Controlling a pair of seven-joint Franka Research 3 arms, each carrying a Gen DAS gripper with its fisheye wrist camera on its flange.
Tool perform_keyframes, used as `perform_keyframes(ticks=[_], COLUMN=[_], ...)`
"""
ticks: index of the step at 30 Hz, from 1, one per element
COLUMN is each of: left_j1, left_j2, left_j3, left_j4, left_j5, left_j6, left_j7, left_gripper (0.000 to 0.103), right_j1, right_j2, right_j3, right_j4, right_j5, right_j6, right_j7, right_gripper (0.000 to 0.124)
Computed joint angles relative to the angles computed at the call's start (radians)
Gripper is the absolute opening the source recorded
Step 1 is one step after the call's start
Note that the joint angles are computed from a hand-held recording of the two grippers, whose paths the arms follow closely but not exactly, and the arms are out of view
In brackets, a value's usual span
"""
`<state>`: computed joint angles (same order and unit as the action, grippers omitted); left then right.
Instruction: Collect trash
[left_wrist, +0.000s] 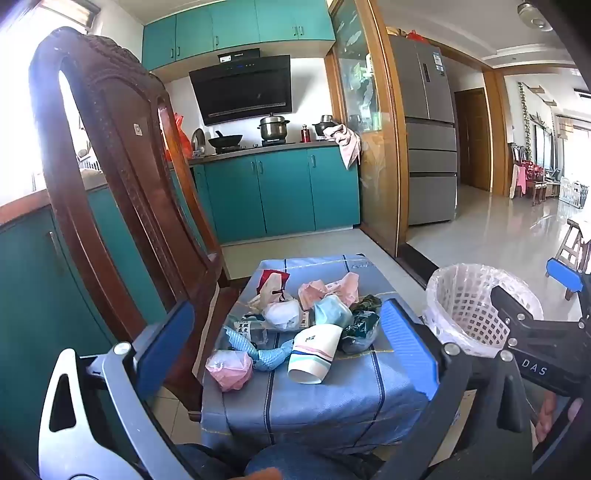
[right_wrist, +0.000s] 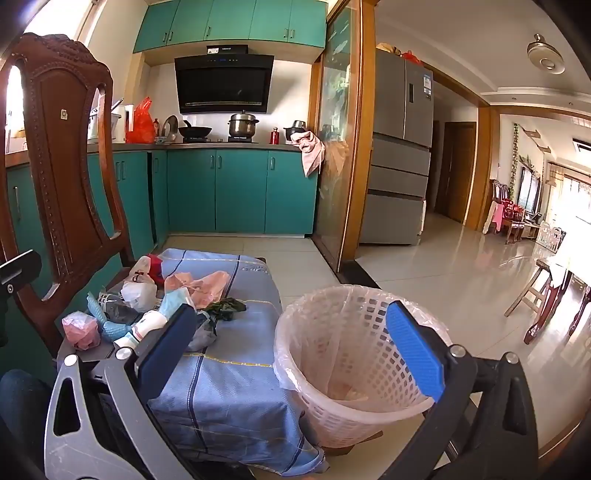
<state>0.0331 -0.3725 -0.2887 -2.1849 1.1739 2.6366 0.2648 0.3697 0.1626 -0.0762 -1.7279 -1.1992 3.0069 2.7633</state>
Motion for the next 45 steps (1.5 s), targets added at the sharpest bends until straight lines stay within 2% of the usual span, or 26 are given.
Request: perform_keyframes(ticks=[45], left_j1=[0.003], left_j2=[-0.001], left_j3=[0.004], left_j4=[-0.007], left_j5=[-0.026], left_j6=[0.009], left_j7=[0.018], left_gripper=[0.101], right_j1=[0.011], right_j2=[0.009], right_j3=[-0.010], right_j4=[0.008], right_j5=[0.018], right_j6=[0.006], right_j7=[-0.002], right_gripper=[0.100])
